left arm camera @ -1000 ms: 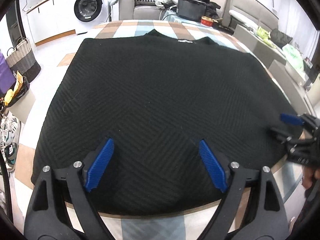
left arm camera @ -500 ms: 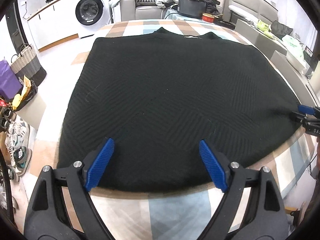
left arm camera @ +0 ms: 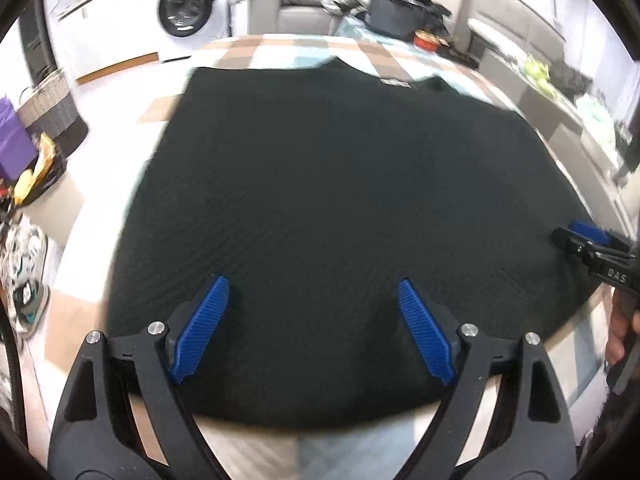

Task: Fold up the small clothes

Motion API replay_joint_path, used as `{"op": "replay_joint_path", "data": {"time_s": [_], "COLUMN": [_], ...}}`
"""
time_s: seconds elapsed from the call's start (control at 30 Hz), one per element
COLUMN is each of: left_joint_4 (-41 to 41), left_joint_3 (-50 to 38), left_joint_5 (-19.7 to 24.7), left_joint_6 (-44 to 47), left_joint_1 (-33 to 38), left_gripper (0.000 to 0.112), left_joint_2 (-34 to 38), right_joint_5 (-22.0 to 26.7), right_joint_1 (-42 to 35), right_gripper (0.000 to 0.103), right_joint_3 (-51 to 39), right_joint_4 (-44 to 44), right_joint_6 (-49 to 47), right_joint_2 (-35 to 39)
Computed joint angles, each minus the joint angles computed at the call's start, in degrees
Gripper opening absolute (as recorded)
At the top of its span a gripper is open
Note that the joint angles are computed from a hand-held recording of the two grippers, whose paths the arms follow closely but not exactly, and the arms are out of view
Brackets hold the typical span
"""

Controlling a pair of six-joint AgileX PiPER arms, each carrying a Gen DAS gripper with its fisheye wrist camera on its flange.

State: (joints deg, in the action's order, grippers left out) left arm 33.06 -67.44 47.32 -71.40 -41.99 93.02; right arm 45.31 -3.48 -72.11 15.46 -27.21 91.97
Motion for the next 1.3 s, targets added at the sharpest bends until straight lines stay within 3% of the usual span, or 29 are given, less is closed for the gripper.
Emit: {"op": "replay_joint_path", "data": {"time_s": [0.13,0.23,0.33,0.47,0.6,0.7,0.77,0.87,0.93,1.13,1.23,1.3], "left_joint_4": [2.2,2.0,-0.2,-3.3,-3.5,2.0,6.1,8.5,12.5,18.3,19.1,19.6], "left_joint_3": [7.1,12.0,19.9,28.4,31.2,29.0,26.5,23.8,23.3,18.0,13.9,11.0], "left_joint_5": [5.6,7.9,4.3,-6.8,-12.0,-11.6,-11.8,-12.8,-13.0,-6.9,-3.2,-2.0], "left_joint_6": [-9.1,-16.7,-23.6,-27.6,-29.2,-34.7,-40.3,-40.8,-44.7,-42.5,-39.7,-37.4], "left_joint_1": [-2.3,-3.8,-2.9,1.9,5.4,5.3,4.1,7.2,7.2,2.4,-0.5,-1.6], "left_gripper": [0.086,0.086,0.086,0.079,0.073,0.069,0.056,0.016,0.009,0.007,0.007,0.007], "left_joint_2": [-8.4,-15.5,-25.4,-33.2,-32.5,-27.7,-22.6,-17.6,-17.1,-18.4,-18.9,-18.5], "right_joint_5": [-0.3,1.5,5.4,7.0,7.6,6.7,6.0,4.8,4.3,3.4,2.1,-0.1], "right_joint_1": [-2.8,-5.1,-7.4,-6.8,-5.9,-5.3,-5.0,-3.5,-2.5,1.8,4.8,6.4], "right_gripper": [0.073,0.073,0.073,0.073,0.073,0.073,0.073,0.073,0.073,0.066,0.049,0.046], "right_joint_3": [1.4,2.5,3.0,4.3,5.5,6.6,7.1,7.3,7.1,8.5,9.7,11.3], "right_joint_4": [-2.2,3.2,10.4,14.6,15.9,16.5,17.0,16.4,16.6,19.7,17.9,16.2], "right_joint_6": [0.7,-2.5,-6.4,-8.7,-9.8,-10.1,-10.1,-9.5,-9.5,-13.3,-12.7,-12.8], "right_joint_2": [-2.0,-4.0,-5.4,-6.8,-7.6,-8.3,-8.4,-8.3,-8.2,-7.8,-6.7,-7.3]}}
